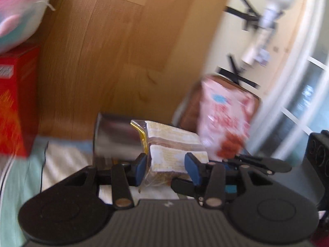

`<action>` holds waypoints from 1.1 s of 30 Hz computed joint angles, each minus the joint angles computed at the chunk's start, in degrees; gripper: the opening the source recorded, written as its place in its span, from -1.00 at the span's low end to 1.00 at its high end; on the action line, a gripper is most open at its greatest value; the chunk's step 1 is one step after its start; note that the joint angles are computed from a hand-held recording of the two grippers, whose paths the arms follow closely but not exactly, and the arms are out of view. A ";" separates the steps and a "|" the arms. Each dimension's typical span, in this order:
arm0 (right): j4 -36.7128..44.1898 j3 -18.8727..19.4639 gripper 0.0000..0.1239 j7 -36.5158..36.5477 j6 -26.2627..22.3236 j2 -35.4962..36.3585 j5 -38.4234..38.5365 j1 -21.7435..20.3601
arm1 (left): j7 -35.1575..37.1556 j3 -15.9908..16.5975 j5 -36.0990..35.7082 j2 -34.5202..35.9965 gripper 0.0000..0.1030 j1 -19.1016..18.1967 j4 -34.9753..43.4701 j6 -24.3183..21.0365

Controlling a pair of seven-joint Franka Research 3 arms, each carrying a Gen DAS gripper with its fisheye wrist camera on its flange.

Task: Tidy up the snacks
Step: 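Grasp the clear bag with the left gripper and lift, then lower the clear bag into the black tin box and release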

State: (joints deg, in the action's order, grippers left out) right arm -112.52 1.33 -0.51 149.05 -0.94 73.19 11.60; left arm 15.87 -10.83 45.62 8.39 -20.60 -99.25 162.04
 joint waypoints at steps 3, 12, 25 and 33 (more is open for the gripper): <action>11.22 0.39 -0.21 12.20 -0.94 9.29 -8.97 -0.46 | 5.19 0.31 -4.06 7.04 -0.21 0.51 8.33 -3.62; 13.75 5.55 -0.11 12.56 3.08 12.21 -5.68 -6.62 | -9.28 9.56 5.94 5.24 -0.05 -4.34 3.72 0.52; 12.28 1.15 0.26 36.83 -6.01 13.66 -8.04 -8.78 | -3.23 2.50 -5.86 5.96 0.00 0.43 1.94 -5.97; 7.66 1.86 0.32 33.79 -4.94 10.01 -8.12 -8.01 | -4.65 1.20 -6.01 2.92 0.12 0.23 0.02 -9.73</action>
State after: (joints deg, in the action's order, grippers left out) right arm -104.86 3.18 33.28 144.11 9.07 65.07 3.59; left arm 11.22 -9.63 39.61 11.31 -20.37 -99.23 152.31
